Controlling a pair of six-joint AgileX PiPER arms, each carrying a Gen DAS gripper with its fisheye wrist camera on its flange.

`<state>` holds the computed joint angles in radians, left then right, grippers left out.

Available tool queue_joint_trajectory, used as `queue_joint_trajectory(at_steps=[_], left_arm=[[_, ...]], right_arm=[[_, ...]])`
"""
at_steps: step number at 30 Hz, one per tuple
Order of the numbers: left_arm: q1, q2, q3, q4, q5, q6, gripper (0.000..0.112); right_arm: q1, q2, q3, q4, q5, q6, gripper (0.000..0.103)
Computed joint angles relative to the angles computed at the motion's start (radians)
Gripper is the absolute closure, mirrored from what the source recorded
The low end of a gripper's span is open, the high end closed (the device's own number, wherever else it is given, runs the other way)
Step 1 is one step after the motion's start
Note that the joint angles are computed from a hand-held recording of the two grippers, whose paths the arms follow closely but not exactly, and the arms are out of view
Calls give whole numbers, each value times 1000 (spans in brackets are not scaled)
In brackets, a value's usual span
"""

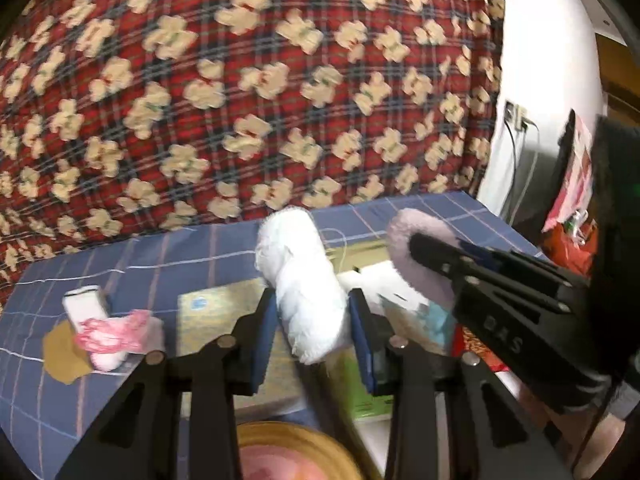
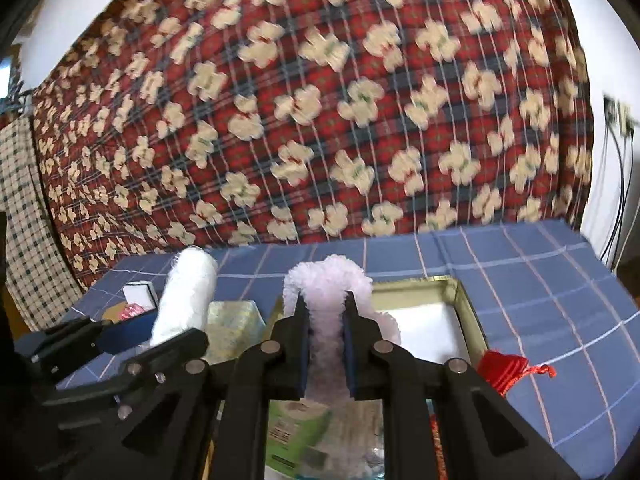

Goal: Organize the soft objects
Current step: 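Lower both items into the gold tray and open both grippers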

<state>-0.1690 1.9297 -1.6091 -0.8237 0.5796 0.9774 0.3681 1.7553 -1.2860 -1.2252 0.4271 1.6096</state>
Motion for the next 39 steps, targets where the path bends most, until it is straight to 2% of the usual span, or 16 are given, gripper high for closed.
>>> queue_joint_trajectory(at_steps=[5, 7, 14, 19, 24, 25, 26, 27, 28, 29, 31, 35, 39], left_arm=[[-58, 65, -95, 130, 61, -128, 78], [-66, 113, -174, 166, 137, -192, 78], [-105, 170, -256, 275, 188, -291, 78], [-126, 209, -316, 336, 246, -320, 77], [-141, 204, -308, 356, 240, -326, 75], [-144, 197, -295, 359, 228, -321, 70], [-151, 185, -278, 373, 210, -324, 57], [-155, 172, -260, 384, 193, -328, 49], [-156, 160, -240, 382, 175, -324, 38], [-156, 144, -216, 373, 151, -312, 36], [-156, 107, -162, 361, 106, -280, 35], [-140, 42, -70, 310, 35, -205, 30], [-91, -8, -19, 202, 39, -115, 27]], right_arm=[[-51, 14, -45, 266, 16, -287, 88], [-86, 23, -70, 420, 5, -438, 88], [-143, 74, -154, 692, 66, -705, 87], [-149, 90, -181, 721, 107, -733, 87], [-152, 95, -189, 711, 121, -714, 85], [-151, 94, -187, 699, 124, -699, 81], [-151, 94, -187, 695, 124, -691, 74], [-153, 93, -186, 696, 123, -686, 70], [-155, 92, -183, 701, 121, -686, 61], [-158, 86, -175, 700, 112, -679, 52], [-153, 70, -154, 660, 102, -631, 45], [-147, 50, -132, 627, 101, -580, 43], [-133, 37, -119, 577, 105, -504, 43]])
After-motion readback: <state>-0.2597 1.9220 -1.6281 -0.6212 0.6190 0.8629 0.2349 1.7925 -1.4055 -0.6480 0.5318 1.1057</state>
